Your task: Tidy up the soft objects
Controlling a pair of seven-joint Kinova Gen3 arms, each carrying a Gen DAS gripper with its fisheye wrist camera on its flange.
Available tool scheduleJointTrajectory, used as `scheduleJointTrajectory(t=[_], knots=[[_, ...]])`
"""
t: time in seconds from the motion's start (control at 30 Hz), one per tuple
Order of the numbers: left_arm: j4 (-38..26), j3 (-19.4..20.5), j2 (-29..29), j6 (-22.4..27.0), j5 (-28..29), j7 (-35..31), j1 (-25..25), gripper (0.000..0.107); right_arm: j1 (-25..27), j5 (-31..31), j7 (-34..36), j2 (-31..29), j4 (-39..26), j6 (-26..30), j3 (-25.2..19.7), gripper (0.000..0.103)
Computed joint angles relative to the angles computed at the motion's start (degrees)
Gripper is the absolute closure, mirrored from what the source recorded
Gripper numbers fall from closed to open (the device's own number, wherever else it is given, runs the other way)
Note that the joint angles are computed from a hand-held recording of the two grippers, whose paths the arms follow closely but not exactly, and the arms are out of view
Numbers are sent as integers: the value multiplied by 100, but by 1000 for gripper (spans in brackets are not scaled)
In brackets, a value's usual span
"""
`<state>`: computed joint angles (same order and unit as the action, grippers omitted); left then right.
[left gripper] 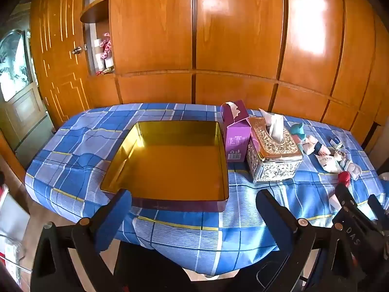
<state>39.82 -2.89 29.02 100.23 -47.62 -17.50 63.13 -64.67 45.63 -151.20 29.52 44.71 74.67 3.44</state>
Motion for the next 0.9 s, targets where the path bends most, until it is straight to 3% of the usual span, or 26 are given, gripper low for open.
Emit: scheduleJointTrajectory(t=[0.3, 0.43, 0.9], knots=[[-492, -143, 243, 231, -85, -360, 86, 5, 45, -174, 70, 75, -89, 63, 15, 4], [-76, -167, 86, 42, -55, -133, 134, 5, 15, -121, 46, 97, -83, 91, 27, 4], [-8, -86, 57, 56, -168, -104, 132, 5, 55, -185, 77, 80, -88, 110, 9, 4]])
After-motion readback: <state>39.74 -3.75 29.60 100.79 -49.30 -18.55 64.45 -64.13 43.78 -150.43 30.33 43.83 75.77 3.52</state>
